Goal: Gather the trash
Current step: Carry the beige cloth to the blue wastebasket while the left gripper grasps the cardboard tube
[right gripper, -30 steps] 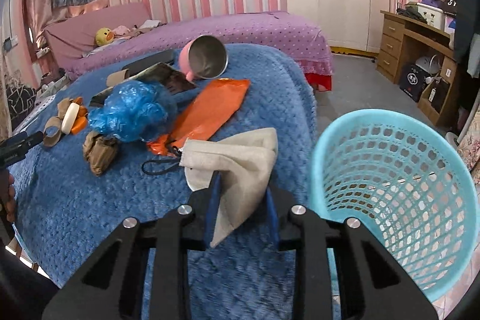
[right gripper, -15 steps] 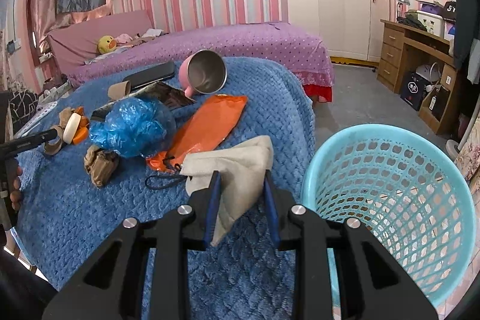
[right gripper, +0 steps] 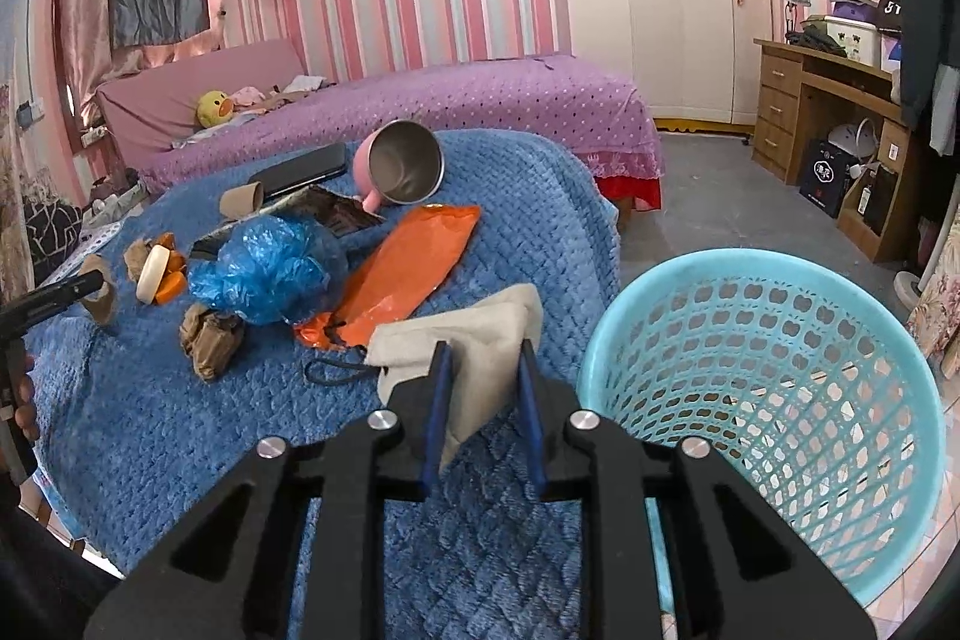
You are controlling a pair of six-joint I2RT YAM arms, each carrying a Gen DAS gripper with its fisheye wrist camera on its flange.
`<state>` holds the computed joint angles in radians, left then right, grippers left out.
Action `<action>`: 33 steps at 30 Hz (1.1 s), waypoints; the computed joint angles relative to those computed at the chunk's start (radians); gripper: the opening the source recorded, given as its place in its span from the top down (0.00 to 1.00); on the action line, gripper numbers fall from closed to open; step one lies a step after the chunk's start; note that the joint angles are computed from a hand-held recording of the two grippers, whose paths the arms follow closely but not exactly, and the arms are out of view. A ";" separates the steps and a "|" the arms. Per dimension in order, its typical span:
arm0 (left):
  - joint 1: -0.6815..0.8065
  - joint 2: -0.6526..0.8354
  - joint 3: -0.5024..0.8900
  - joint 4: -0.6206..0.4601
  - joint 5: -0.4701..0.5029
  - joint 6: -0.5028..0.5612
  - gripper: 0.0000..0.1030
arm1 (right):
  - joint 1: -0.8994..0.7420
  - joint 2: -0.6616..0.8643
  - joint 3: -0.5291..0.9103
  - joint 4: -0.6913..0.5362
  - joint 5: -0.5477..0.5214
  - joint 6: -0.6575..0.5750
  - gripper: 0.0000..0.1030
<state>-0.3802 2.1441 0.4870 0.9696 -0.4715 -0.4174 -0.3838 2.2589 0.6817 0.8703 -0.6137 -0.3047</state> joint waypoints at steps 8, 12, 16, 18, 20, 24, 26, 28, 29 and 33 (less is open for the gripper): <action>-0.182 -0.082 0.012 -0.059 -0.153 -0.043 0.46 | -0.054 -0.038 -0.017 0.005 -0.044 -0.006 0.85; -0.281 -0.098 0.095 -0.153 -0.217 -0.043 0.47 | -0.104 -0.063 -0.003 -0.007 -0.068 0.010 0.85; -0.357 -0.070 0.225 -0.248 -0.222 -0.048 0.47 | -0.177 -0.093 0.054 -0.078 -0.084 0.014 0.85; -0.402 -0.031 0.335 -0.321 -0.236 -0.034 0.47 | -0.207 -0.093 0.108 -0.145 -0.082 0.007 0.85; -0.432 0.008 0.427 -0.374 -0.239 -0.032 0.47 | -0.237 -0.084 0.172 -0.207 -0.077 0.009 0.85; -0.461 0.094 0.620 -0.483 -0.160 -0.049 0.47 | -0.277 -0.054 0.268 -0.275 -0.049 0.010 0.85; -0.474 0.136 0.706 -0.521 -0.116 -0.040 0.47 | -0.302 -0.024 0.309 -0.283 -0.017 0.005 0.85; -0.489 0.193 0.811 -0.574 -0.096 -0.033 0.47 | -0.331 0.012 0.348 -0.290 -0.005 0.006 0.85; -0.496 0.223 0.862 -0.602 -0.093 -0.031 0.47 | -0.341 0.026 0.364 -0.294 -0.004 0.010 0.85; -0.520 0.338 1.058 -0.709 -0.073 -0.033 0.46 | -0.368 0.072 0.427 -0.307 0.012 0.024 0.85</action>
